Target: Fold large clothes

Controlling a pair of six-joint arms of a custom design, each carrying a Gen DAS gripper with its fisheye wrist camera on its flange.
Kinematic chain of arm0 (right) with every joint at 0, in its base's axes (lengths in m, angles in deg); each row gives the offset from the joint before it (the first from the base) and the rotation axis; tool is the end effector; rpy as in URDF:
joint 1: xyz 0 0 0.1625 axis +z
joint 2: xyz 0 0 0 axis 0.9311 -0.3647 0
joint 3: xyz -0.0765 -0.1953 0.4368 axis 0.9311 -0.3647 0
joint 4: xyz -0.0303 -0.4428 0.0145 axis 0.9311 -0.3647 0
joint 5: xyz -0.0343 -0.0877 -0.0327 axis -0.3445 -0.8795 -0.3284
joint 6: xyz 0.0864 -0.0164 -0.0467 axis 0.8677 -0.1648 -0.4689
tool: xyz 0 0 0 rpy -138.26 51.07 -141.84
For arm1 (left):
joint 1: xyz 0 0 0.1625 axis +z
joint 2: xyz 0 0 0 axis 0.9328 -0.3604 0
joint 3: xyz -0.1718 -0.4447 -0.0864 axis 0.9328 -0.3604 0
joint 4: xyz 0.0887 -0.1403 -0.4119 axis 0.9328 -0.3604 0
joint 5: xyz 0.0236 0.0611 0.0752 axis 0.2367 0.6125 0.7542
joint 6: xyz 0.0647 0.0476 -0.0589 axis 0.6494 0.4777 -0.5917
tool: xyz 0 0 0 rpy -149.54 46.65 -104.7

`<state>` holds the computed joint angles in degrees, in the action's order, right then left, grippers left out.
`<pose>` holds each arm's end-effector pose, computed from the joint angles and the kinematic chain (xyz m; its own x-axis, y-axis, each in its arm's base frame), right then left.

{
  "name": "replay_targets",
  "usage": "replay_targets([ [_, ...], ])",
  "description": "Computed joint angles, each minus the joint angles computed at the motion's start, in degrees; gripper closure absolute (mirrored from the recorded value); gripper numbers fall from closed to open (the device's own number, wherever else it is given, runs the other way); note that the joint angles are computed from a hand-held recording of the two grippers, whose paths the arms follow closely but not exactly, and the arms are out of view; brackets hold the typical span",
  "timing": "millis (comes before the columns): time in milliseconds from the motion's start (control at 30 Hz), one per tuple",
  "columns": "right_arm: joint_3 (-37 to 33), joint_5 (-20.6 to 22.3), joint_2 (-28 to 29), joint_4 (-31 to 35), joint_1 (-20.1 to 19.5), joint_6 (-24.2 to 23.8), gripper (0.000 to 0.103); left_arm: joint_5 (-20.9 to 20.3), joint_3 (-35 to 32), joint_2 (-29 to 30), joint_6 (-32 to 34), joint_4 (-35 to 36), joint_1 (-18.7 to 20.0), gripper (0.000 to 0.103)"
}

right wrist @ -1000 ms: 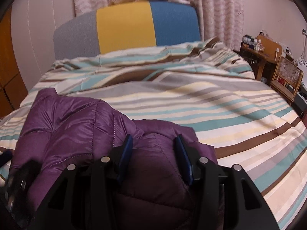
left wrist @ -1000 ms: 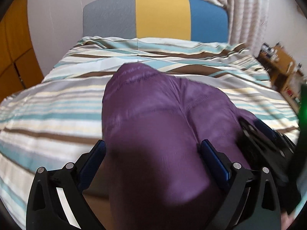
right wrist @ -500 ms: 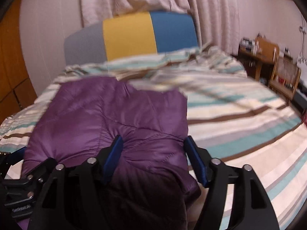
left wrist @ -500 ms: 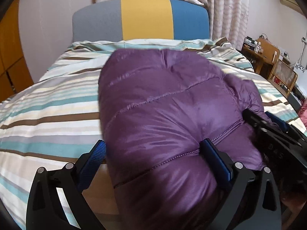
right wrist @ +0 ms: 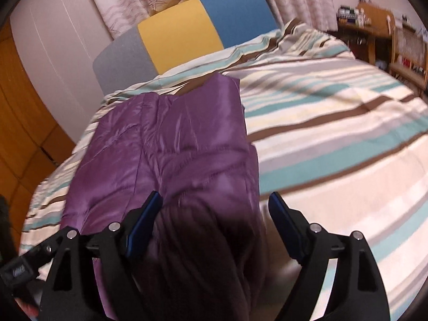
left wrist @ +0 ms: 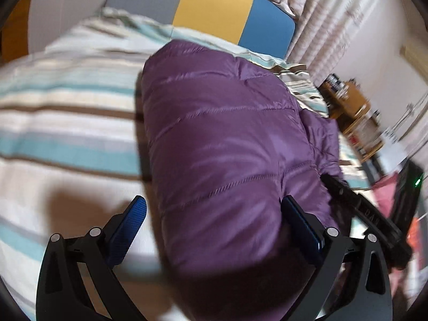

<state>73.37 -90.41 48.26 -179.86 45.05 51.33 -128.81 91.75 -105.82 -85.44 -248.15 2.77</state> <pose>0.2318 -0.3215 -0.0753 -0.9254 -0.0415 0.3766 -0.2918 0.7123 -0.6384 0.0784 -0.3231 0.2488 -0.9326 0.0555 -0.3567 0.2579 0.7939 -0.5506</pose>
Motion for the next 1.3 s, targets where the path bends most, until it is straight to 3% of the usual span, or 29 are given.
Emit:
replay_targets([
  [167, 3.43, 2.19, -2.67, 3.63, -0.36, 2.50, 0.015, -4.75, -0.54, -5.87, -0.91, 8.58, 1.13, 0.003],
  [233, 3.72, 1.65, -3.15, 4.74, -0.12, 3.18, 0.014, -2.97, -0.15, -6.57, -1.05, 9.32, -0.49, 0.003],
  [433, 1.42, -6.47, -3.99, 11.60, 4.91, 4.22, 0.014, 0.09, 0.40, -5.18, -0.18, 6.49, -2.63, 0.003],
  [700, -0.43, -10.15, -4.79, 15.63, 8.08, 4.26, 0.014, 1.93, 0.19, 0.36, 1.59, 2.01, -3.35, 0.003],
  [867, -0.66, -9.73, -5.08, 16.16, 7.80, 3.37, 0.014, 0.06, -0.17, 1.97, 2.09, 0.83, -1.07, 0.003],
  [1133, -1.30, -7.92, -6.22, 18.59, 5.90, 2.38, 0.012, -2.34, -2.03, -0.29, 0.58, 6.94, -0.18, 0.003],
  [1300, -0.13, -2.53, -7.81, 18.57, 3.35, 3.39, 0.011, -1.84, -2.57, -0.15, 0.65, 7.13, -0.69, 0.003],
])
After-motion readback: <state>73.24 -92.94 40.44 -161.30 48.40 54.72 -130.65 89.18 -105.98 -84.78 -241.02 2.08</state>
